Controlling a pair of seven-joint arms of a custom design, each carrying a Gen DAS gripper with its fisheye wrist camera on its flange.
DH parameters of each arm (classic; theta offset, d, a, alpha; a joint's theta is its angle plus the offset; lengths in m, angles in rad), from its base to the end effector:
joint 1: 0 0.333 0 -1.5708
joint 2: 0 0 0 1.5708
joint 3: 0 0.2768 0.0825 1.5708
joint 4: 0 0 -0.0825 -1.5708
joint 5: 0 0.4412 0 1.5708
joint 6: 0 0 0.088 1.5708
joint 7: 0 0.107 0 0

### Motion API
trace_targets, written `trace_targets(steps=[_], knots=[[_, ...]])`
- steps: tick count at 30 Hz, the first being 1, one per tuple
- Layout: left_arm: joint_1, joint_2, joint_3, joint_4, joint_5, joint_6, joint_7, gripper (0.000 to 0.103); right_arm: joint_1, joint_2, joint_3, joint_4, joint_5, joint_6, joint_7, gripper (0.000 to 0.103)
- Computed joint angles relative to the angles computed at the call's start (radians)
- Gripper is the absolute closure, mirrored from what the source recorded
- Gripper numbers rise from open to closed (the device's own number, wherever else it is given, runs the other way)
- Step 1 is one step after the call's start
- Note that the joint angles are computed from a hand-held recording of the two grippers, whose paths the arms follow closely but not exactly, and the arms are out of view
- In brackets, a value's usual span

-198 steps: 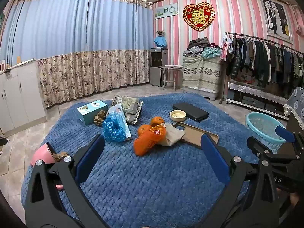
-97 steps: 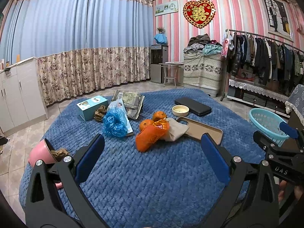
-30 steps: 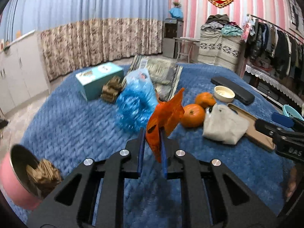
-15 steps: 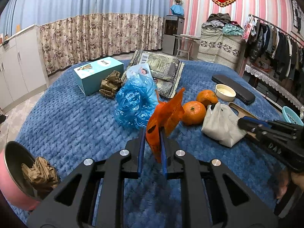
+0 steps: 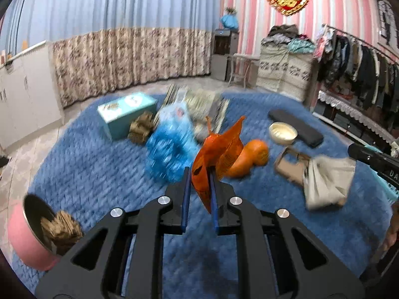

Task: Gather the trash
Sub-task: 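Lift the beige cloth with the right gripper and carry it toward the blue basket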

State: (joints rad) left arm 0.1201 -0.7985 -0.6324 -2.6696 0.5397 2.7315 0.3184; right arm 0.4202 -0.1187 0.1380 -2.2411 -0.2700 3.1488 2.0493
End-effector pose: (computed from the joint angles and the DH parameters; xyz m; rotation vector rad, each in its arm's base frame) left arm 0.4046 -0.2327 0.4552 -1.7973 1.3337 -0.7986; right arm 0.4987 0.3413 0.4727 -1.7723 1.2279 -0.4895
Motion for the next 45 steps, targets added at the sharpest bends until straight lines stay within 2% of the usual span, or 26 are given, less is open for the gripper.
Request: trace_targets(steps=[1, 4, 7, 10, 11, 13, 14, 15, 17, 19, 20, 21, 22, 26, 29, 30, 31, 33, 35, 36, 37, 39, 43, 45], knots=[[0.006, -0.002, -0.011, 0.018, 0.012, -0.002, 0.004, 0.090, -0.003, -0.013, -0.005, -0.009, 0.003, 0.005, 0.001, 0.101], [0.027, 0.011, -0.032, 0.066, 0.039, 0.020, 0.008, 0.090, -0.068, -0.068, 0.022, -0.046, -0.051, 0.021, 0.059, 0.101], [0.050, 0.072, -0.046, 0.131, 0.048, 0.058, 0.019, 0.090, -0.120, -0.119, 0.035, -0.077, -0.085, 0.019, 0.091, 0.102], [0.086, 0.143, -0.085, 0.210, 0.075, 0.083, 0.022, 0.090, -0.160, -0.166, 0.033, -0.107, -0.105, 0.016, 0.110, 0.102], [0.098, 0.161, -0.100, 0.232, 0.090, 0.090, 0.019, 0.090, -0.132, -0.178, -0.010, -0.114, -0.112, 0.008, 0.111, 0.102], [0.121, 0.194, -0.130, 0.274, 0.122, 0.097, 0.009, 0.090, 0.004, -0.187, -0.143, -0.118, 0.004, -0.044, -0.019, 0.102], [0.123, 0.206, -0.137, 0.287, 0.134, 0.099, 0.002, 0.090, 0.049, -0.190, -0.187, -0.121, 0.061, -0.068, -0.075, 0.102], [0.123, 0.221, -0.143, 0.297, 0.144, 0.105, -0.004, 0.090, 0.060, -0.190, -0.197, -0.123, 0.086, -0.082, -0.098, 0.100], [0.114, 0.238, -0.144, 0.304, 0.158, 0.107, -0.016, 0.090, 0.030, -0.184, -0.167, -0.131, 0.101, -0.112, -0.110, 0.100], [0.092, 0.246, -0.132, 0.297, 0.164, 0.101, -0.025, 0.090, 0.023, -0.168, -0.150, -0.140, 0.142, -0.123, -0.121, 0.080], [0.076, 0.248, -0.121, 0.290, 0.164, 0.095, -0.026, 0.090, 0.009, -0.157, -0.132, -0.143, 0.149, -0.119, -0.107, 0.044], [0.064, 0.250, -0.110, 0.285, 0.165, 0.089, -0.026, 0.090, -0.028, -0.146, -0.092, -0.150, 0.129, -0.100, -0.064, 0.026], [0.047, 0.245, -0.097, 0.272, 0.163, 0.078, -0.027, 0.090, -0.038, -0.143, -0.076, -0.157, 0.122, -0.100, -0.050, 0.027], [-0.002, 0.223, -0.039, 0.219, 0.153, 0.054, -0.035, 0.090, 0.002, -0.094, -0.083, -0.137, 0.169, -0.138, -0.085, 0.027], [-0.027, 0.204, -0.012, 0.182, 0.136, 0.042, -0.044, 0.090, -0.040, -0.054, -0.030, -0.108, 0.093, -0.182, -0.035, 0.028], [-0.032, 0.206, -0.005, 0.178, 0.131, 0.037, -0.041, 0.090, -0.034, -0.041, -0.031, -0.101, 0.097, -0.190, -0.041, 0.029], [-0.038, 0.208, 0.001, 0.174, 0.128, 0.034, -0.039, 0.090, -0.025, -0.034, -0.036, -0.101, 0.116, -0.190, -0.056, 0.032], [-0.042, 0.214, 0.004, 0.172, 0.129, 0.031, -0.037, 0.090, -0.045, -0.030, -0.018, -0.104, 0.068, -0.178, -0.016, 0.049], [-0.045, 0.219, 0.004, 0.175, 0.134, 0.029, -0.039, 0.090, -0.046, -0.030, -0.014, -0.102, 0.042, -0.176, -0.018, 0.057], [-0.045, 0.223, 0.004, 0.179, 0.138, 0.030, -0.040, 0.090, -0.027, -0.031, -0.029, -0.104, 0.074, -0.166, -0.058, 0.069], [-0.047, 0.223, 0.006, 0.178, 0.140, 0.031, -0.042, 0.090, -0.022, -0.034, -0.033, -0.106, 0.084, -0.164, -0.073, 0.074], [-0.047, 0.224, 0.003, 0.185, 0.149, 0.033, -0.047, 0.090, -0.060, -0.050, -0.005, -0.119, 0.010, -0.141, -0.007, 0.084], [-0.043, 0.232, -0.007, 0.206, 0.174, 0.026, -0.052, 0.090, -0.079, -0.106, -0.016, -0.164, -0.012, -0.092, 0.045, 0.086], [-0.038, 0.243, -0.011, 0.221, 0.189, 0.029, -0.062, 0.090, -0.114, -0.144, -0.002, -0.189, -0.042, -0.073, 0.084, 0.086]])
